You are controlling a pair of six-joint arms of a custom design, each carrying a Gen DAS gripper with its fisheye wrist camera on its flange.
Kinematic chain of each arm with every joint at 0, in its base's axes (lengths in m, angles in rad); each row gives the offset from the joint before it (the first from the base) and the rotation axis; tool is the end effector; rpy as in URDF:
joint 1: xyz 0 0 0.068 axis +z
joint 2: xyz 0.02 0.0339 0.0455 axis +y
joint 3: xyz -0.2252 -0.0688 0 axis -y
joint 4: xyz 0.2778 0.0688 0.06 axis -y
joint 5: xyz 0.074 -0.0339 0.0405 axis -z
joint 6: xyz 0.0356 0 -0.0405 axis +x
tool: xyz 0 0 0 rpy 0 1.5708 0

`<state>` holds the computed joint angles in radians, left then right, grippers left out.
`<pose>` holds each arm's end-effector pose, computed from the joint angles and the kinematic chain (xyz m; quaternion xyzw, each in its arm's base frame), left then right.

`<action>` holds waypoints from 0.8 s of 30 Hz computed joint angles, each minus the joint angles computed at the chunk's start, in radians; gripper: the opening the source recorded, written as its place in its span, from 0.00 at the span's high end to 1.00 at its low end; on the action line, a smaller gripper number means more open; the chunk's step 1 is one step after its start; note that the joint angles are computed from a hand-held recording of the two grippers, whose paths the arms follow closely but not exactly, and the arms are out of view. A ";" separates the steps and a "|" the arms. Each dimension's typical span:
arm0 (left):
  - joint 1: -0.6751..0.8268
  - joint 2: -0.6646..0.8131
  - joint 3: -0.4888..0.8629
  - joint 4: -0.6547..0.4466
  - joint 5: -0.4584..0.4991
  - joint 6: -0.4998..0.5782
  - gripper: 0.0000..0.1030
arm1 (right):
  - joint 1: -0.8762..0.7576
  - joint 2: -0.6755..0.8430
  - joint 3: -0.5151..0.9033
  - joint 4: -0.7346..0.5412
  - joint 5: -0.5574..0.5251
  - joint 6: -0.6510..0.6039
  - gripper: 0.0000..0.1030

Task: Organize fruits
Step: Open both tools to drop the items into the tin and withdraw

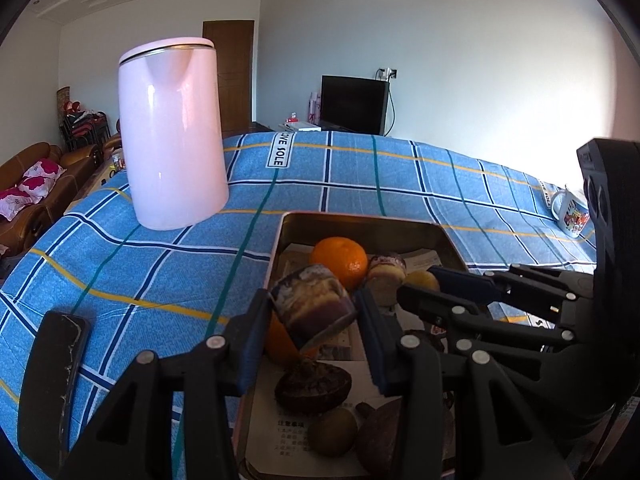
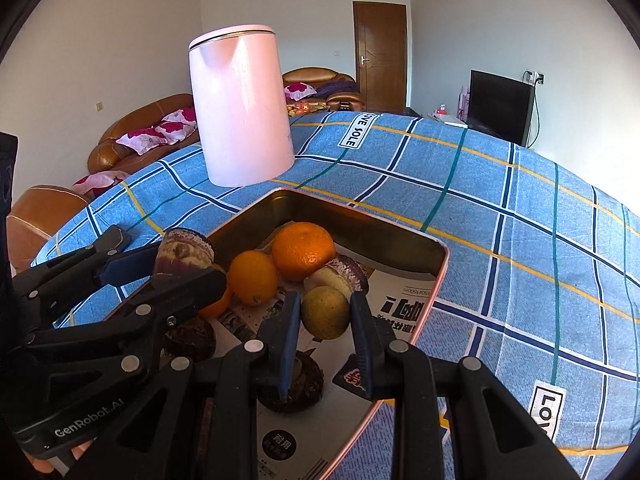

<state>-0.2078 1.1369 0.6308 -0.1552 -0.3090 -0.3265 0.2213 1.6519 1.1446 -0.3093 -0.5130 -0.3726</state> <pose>0.2787 -0.0477 0.1694 -0.1201 0.8821 0.0188 0.4551 0.3690 0.1009 0.1789 -0.3525 0.8326 0.2083 0.3730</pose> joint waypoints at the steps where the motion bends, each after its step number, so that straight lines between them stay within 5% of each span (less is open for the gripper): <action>1: -0.002 0.000 0.000 0.000 -0.005 0.000 0.56 | 0.000 -0.002 0.000 -0.003 0.001 -0.003 0.74; 10: -0.022 -0.041 -0.015 -0.019 -0.040 -0.009 0.49 | -0.017 -0.017 -0.014 -0.004 -0.010 0.004 0.64; 17: -0.048 -0.188 -0.075 -0.051 -0.070 -0.011 0.23 | -0.076 -0.100 -0.073 0.009 -0.066 0.028 0.40; 20: -0.074 -0.247 -0.101 -0.058 -0.101 -0.010 0.07 | -0.106 -0.142 -0.104 0.006 -0.097 0.027 0.37; 24: -0.112 -0.300 -0.119 -0.070 -0.122 -0.006 0.05 | -0.144 -0.198 -0.148 -0.002 -0.131 0.013 0.34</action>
